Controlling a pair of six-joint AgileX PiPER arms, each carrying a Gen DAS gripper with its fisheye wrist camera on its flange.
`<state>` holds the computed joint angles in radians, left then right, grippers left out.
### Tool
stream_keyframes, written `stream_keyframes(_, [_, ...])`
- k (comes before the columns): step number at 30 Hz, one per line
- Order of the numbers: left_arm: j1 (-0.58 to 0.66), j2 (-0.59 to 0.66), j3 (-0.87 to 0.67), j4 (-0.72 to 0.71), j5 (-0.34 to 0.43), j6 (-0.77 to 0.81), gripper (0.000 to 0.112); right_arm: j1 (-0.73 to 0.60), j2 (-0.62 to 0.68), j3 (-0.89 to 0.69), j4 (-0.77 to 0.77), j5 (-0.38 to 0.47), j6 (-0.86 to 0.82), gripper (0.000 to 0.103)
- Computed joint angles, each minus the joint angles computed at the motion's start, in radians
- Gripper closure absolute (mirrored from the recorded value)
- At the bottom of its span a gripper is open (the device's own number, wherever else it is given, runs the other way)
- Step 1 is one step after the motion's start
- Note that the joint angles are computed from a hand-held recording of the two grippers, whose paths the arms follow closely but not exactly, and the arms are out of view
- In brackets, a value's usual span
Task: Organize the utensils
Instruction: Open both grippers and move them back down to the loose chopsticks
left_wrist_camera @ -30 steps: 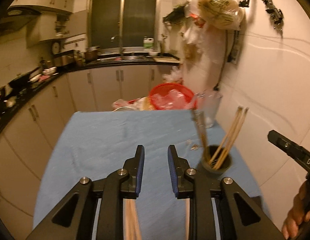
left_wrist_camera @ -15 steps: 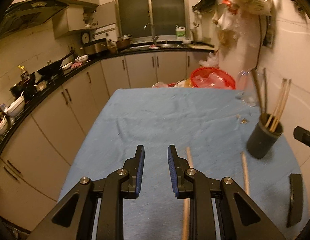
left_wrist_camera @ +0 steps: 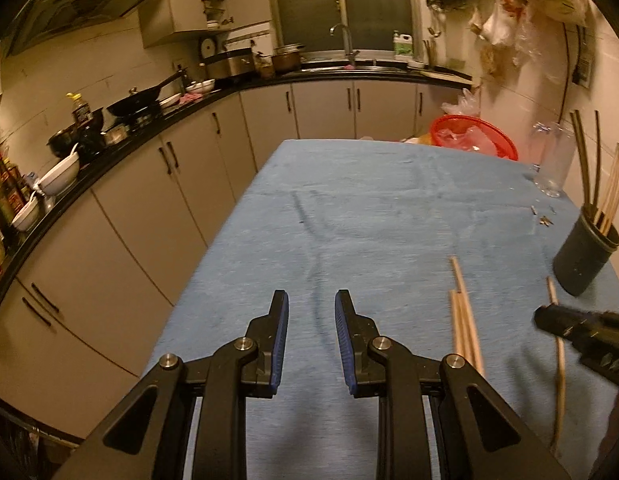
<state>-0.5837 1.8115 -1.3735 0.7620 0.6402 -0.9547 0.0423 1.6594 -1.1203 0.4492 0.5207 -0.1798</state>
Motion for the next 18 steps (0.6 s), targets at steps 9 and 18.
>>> stream_keyframes(9, [0.075,-0.031,0.052,-0.059,-0.053,0.046,0.088,0.194,0.14,-0.085,-0.387,-0.007,0.346,0.082])
stream_keyframes(18, [0.124,0.017,-0.008,-0.378,-0.081,0.358,0.088,0.105,0.125,-0.025,-0.489,0.018,0.431,0.082])
